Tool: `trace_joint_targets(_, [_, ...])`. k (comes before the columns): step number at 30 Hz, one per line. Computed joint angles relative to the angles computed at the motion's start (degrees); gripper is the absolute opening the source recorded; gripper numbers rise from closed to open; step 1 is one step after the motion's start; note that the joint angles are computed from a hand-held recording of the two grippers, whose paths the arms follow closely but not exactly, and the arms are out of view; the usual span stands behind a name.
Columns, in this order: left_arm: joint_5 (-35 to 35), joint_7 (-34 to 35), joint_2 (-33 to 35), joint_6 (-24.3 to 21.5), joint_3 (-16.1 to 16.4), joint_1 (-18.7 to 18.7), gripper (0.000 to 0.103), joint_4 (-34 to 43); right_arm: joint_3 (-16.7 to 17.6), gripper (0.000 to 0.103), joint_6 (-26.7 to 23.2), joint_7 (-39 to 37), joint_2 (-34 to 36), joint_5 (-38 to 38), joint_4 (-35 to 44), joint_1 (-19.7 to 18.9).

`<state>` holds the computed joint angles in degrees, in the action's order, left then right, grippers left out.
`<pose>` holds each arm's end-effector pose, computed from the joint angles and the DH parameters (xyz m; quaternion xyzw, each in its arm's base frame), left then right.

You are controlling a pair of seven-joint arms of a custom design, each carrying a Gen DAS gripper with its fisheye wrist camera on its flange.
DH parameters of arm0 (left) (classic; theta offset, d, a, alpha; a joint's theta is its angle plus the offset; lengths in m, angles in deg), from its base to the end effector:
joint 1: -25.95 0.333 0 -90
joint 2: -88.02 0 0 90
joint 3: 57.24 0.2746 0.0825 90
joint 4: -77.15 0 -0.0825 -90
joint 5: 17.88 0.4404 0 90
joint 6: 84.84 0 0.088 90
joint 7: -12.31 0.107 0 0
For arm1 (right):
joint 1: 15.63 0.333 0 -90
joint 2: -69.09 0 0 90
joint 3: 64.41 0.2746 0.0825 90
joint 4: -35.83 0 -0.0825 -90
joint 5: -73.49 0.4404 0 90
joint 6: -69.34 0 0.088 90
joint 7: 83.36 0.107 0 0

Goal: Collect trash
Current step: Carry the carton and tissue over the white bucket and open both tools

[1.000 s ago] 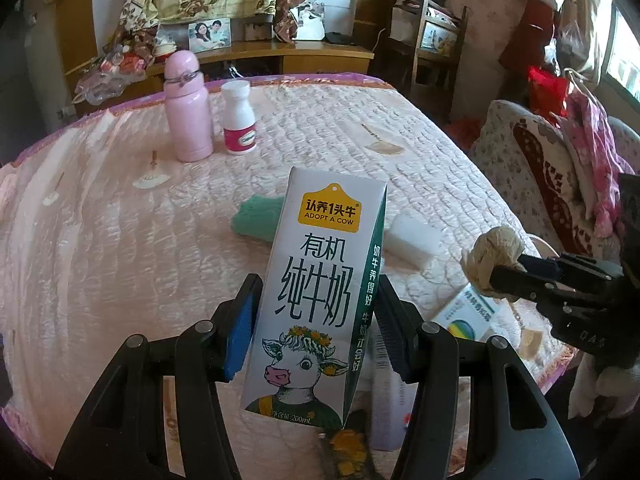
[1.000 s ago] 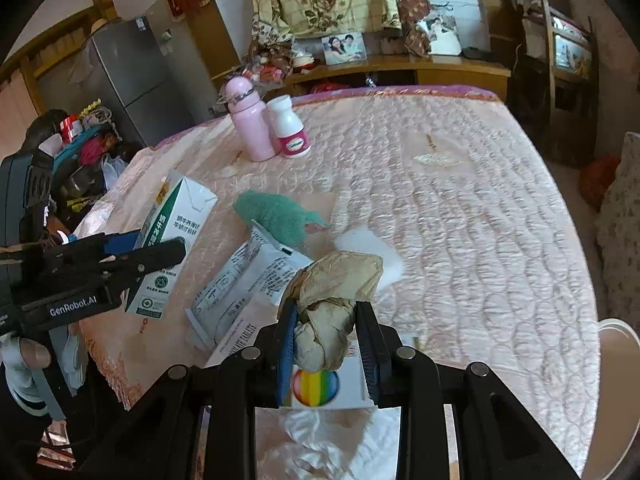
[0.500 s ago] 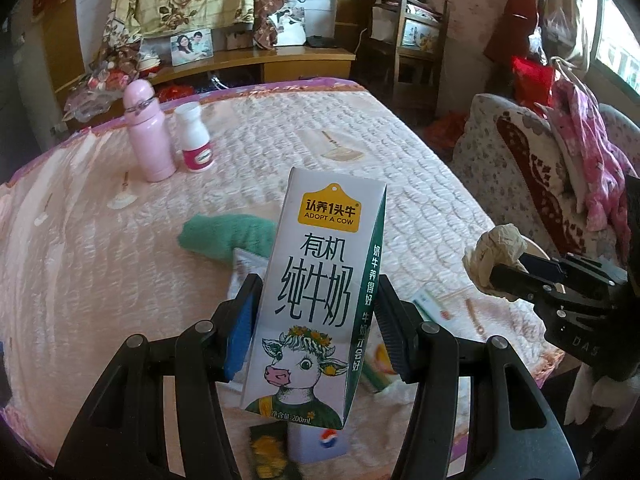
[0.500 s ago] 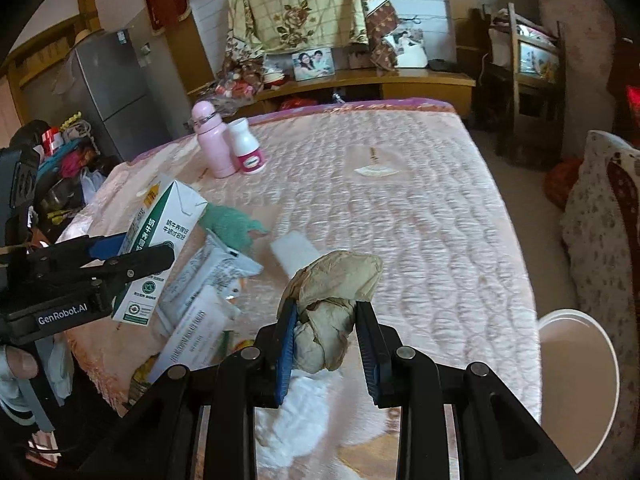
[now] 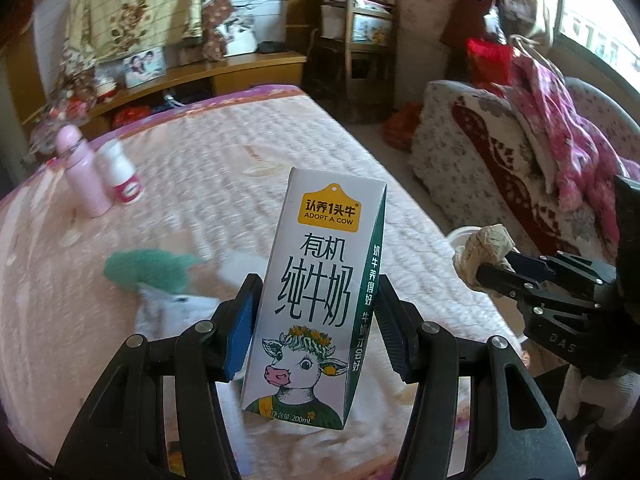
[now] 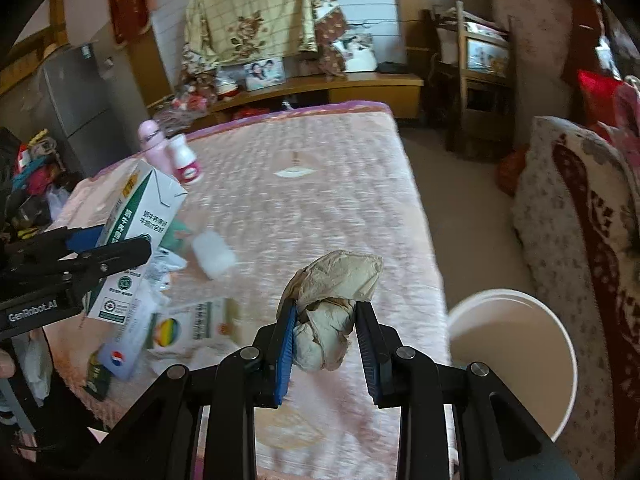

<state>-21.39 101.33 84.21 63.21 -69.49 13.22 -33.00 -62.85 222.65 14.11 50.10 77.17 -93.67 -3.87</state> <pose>0.5859 -0.2747 0.5454 -0.5226 0.7749 -0.3106 0.1733 0.5523 0.1296 0.5236 -0.6771 0.6389 -0.1911 0.3113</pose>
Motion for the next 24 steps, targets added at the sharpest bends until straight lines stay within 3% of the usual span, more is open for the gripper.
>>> trace_joint_targets(13, [3.23,-1.12,9.76,-3.44,-2.85,-4.31,0.054,10.9,-1.38,0.028,-1.43,4.53,-6.64,-4.11,-7.21,-6.59])
trace_joint_targets(24, [4.68,-2.15,18.39,-7.04,-3.83,-8.25,0.055,20.21,-2.03,0.028,-2.75,8.36,-7.16,-7.43,-9.52,-10.75])
